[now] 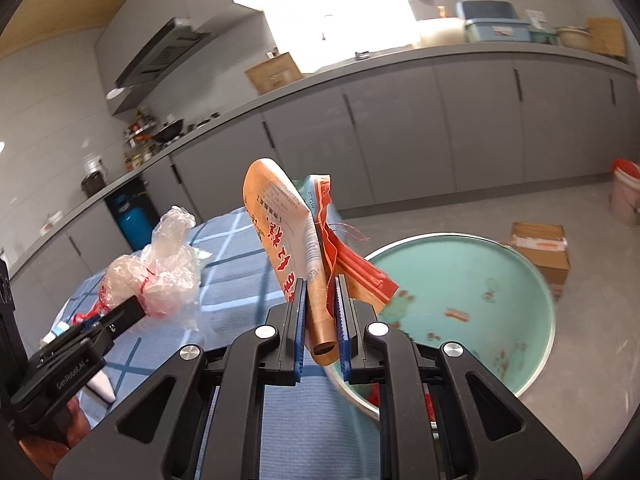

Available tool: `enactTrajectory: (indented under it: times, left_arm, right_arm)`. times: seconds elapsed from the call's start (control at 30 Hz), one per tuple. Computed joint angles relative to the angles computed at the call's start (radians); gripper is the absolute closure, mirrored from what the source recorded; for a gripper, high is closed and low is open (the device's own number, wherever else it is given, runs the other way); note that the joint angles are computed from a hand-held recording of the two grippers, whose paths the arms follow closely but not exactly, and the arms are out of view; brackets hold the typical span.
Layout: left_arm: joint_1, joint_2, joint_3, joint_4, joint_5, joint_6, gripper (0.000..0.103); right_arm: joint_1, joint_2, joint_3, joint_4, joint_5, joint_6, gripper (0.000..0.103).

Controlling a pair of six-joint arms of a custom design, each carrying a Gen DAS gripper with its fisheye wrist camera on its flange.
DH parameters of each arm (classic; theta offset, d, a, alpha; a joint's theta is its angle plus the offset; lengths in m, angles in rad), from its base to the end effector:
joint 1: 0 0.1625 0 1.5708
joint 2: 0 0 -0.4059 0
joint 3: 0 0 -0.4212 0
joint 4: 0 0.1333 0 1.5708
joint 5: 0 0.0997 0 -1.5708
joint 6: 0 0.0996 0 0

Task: Collect trash
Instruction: 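Lift and carry the orange tube and clear printed bag over the green basin, then open both tools to drop the orange tube and clear bag into the basin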

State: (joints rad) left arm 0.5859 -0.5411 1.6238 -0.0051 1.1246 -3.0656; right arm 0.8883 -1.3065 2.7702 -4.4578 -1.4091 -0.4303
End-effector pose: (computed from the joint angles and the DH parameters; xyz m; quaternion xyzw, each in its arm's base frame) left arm -0.3193 -0.4234 -0.1268 0.4319 0.8431 -0.3081 0.0883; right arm -0.0500 -0.2982 0.2197 -0.0426 -0.7555 0.5851 0.2919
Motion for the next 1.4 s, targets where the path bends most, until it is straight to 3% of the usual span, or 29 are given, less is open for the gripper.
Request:
enactTrajectory:
  times: [0.4, 0.57, 1.0, 1.13, 1.23, 1.27, 1.33, 1.4]
  left_arm:
    - [-0.065, 0.161, -0.159, 0.086, 0.033, -0.006, 0.076]
    - [-0.080, 0.228, -0.233, 0.126, 0.040, 0.007, 0.075]
    - [-0.067, 0.400, -0.462, 0.305, 0.084, -0.002, 0.073]
    - [-0.059, 0.429, -0.506, 0.349, 0.106, -0.023, 0.062]
    - [-0.061, 0.436, -0.516, 0.357, 0.107, -0.021, 0.045]
    - [-0.063, 0.433, -0.510, 0.352, 0.105, -0.022, 0.034]
    - [-0.066, 0.419, -0.486, 0.323, 0.090, -0.031, 0.024]
    - [-0.064, 0.395, -0.453, 0.293, 0.085, -0.040, 0.022]
  right_arm:
    - [-0.195, -0.112, 0.051, 0.035, 0.046, 0.128, 0.087]
    - [-0.192, -0.103, 0.037, 0.038, -0.038, 0.134, 0.086]
    - [-0.245, -0.147, 0.001, 0.172, -0.065, 0.238, 0.084]
    - [-0.246, -0.138, -0.011, 0.175, -0.084, 0.249, 0.077]
    - [-0.255, -0.135, -0.011, 0.162, -0.086, 0.272, 0.068]
    - [-0.268, -0.144, -0.006, 0.167, -0.067, 0.281, 0.065]
    - [-0.312, -0.170, 0.011, 0.175, 0.005, 0.306, 0.059]
    - [-0.326, -0.174, 0.021, 0.161, 0.035, 0.311, 0.055]
